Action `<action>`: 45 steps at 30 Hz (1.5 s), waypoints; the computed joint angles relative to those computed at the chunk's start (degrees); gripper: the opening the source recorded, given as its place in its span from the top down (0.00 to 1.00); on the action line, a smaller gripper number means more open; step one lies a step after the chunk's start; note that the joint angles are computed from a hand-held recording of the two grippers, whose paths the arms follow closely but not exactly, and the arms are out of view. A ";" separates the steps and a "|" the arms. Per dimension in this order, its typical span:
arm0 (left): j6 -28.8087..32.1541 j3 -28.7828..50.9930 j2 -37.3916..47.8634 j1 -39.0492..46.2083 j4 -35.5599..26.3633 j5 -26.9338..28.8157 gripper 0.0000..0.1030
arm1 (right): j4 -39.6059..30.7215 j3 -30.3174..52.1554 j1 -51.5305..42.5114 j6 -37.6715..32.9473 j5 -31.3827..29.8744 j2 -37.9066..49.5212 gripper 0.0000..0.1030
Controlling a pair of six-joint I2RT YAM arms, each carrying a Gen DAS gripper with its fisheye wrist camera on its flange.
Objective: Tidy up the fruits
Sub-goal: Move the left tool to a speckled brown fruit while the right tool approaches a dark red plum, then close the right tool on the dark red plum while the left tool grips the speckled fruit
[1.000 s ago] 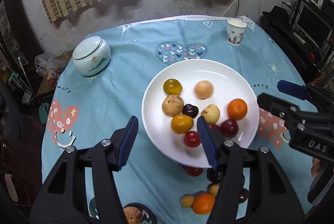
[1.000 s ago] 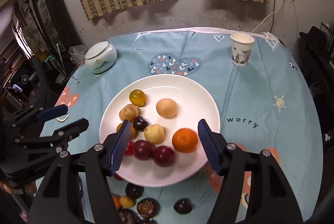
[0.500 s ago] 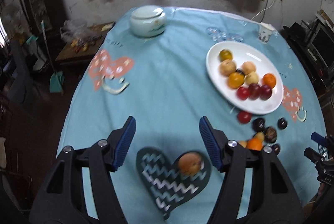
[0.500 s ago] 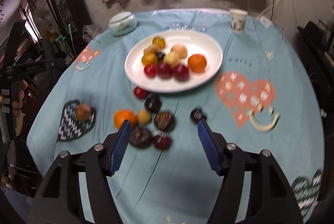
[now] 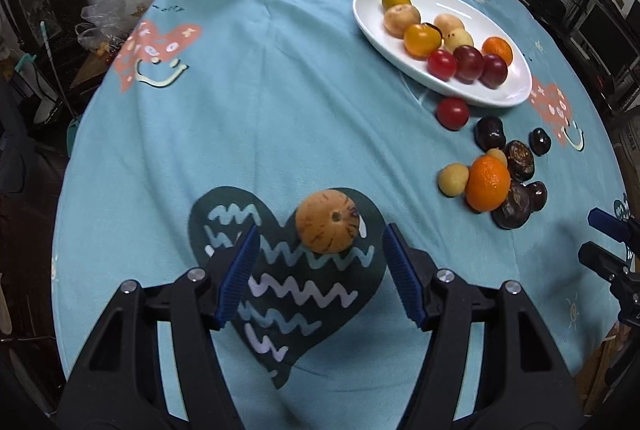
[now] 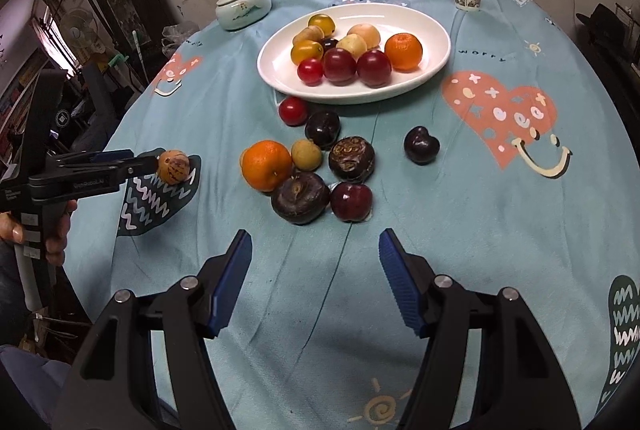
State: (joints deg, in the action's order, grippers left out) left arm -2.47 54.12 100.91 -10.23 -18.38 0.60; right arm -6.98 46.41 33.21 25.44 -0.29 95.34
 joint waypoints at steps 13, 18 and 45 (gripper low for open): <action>-0.57 5.81 9.52 -0.01 -1.15 0.66 0.60 | 0.48 2.40 -0.94 -0.05 1.09 5.19 0.35; -0.14 5.81 8.14 -0.73 -2.12 0.54 0.61 | -1.51 6.68 -2.36 -5.47 1.24 9.83 0.35; -4.58 4.02 -0.34 -9.91 -5.57 0.71 0.60 | -5.41 13.17 -7.00 -21.11 -7.17 15.79 0.68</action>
State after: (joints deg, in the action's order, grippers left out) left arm -7.05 58.14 100.57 -20.14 -23.95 1.31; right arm -12.39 59.58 26.21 4.32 -7.45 111.14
